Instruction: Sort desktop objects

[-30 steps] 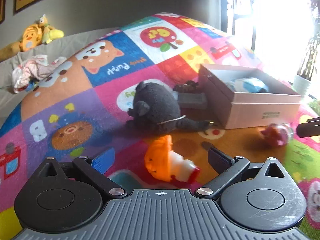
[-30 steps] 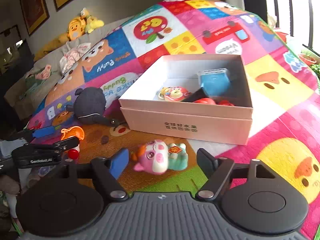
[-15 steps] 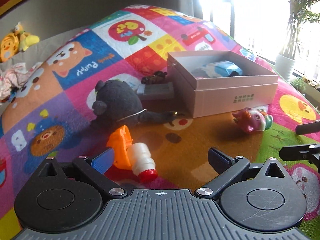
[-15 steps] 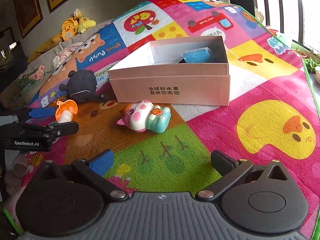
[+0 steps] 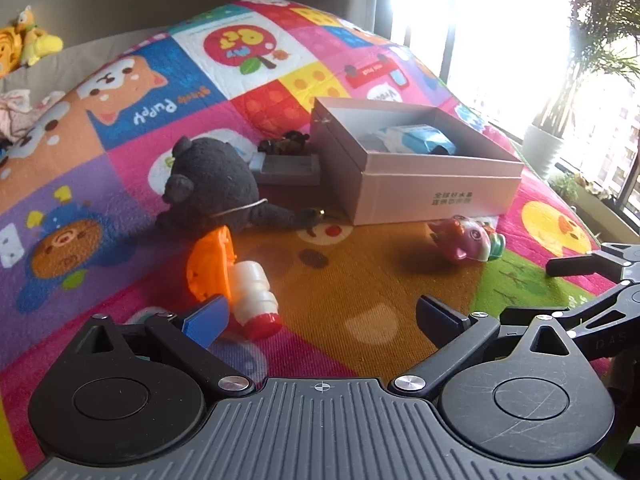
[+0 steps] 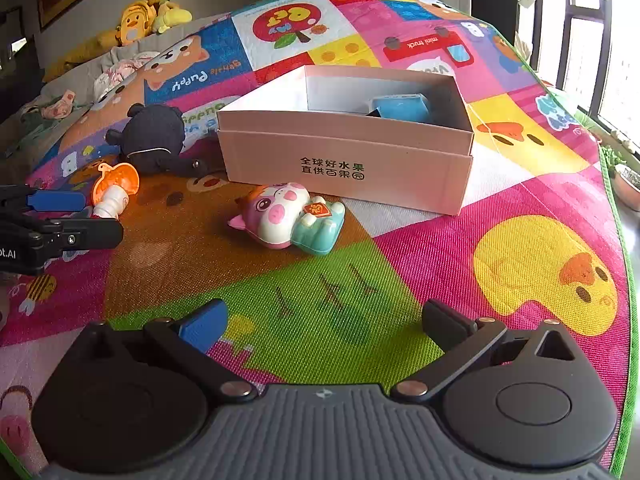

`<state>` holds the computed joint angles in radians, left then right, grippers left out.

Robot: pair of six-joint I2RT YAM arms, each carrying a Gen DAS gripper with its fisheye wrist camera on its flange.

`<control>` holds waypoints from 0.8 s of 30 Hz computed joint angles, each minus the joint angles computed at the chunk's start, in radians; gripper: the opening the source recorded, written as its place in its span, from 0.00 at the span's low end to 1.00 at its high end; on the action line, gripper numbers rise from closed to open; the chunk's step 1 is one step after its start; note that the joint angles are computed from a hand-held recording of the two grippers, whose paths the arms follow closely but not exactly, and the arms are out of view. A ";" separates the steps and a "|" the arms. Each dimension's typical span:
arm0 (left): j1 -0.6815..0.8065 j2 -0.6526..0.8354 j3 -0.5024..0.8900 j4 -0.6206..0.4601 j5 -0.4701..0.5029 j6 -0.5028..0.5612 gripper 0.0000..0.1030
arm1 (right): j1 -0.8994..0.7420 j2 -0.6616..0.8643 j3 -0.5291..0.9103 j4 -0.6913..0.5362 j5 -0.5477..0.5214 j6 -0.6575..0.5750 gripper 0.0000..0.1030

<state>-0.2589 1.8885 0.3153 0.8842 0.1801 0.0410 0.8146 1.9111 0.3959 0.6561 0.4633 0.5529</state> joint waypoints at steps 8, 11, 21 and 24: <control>-0.012 -0.025 -0.053 0.097 0.157 0.038 0.99 | 0.004 0.000 0.011 -0.026 0.003 -0.012 1.00; -0.014 -0.020 -0.017 0.052 0.061 0.027 0.99 | 0.002 -0.001 0.012 -0.030 -0.002 -0.017 1.00; 0.025 0.005 0.003 -0.007 0.130 0.008 0.99 | 0.009 0.002 0.022 -0.045 0.010 -0.017 1.00; 0.046 -0.002 0.015 -0.055 0.227 0.004 0.99 | 0.009 0.002 0.022 -0.044 0.009 -0.017 1.00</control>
<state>-0.2129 1.8866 0.3306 0.8287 0.4069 0.0451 0.8235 1.9136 0.4183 0.6121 0.4726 0.5358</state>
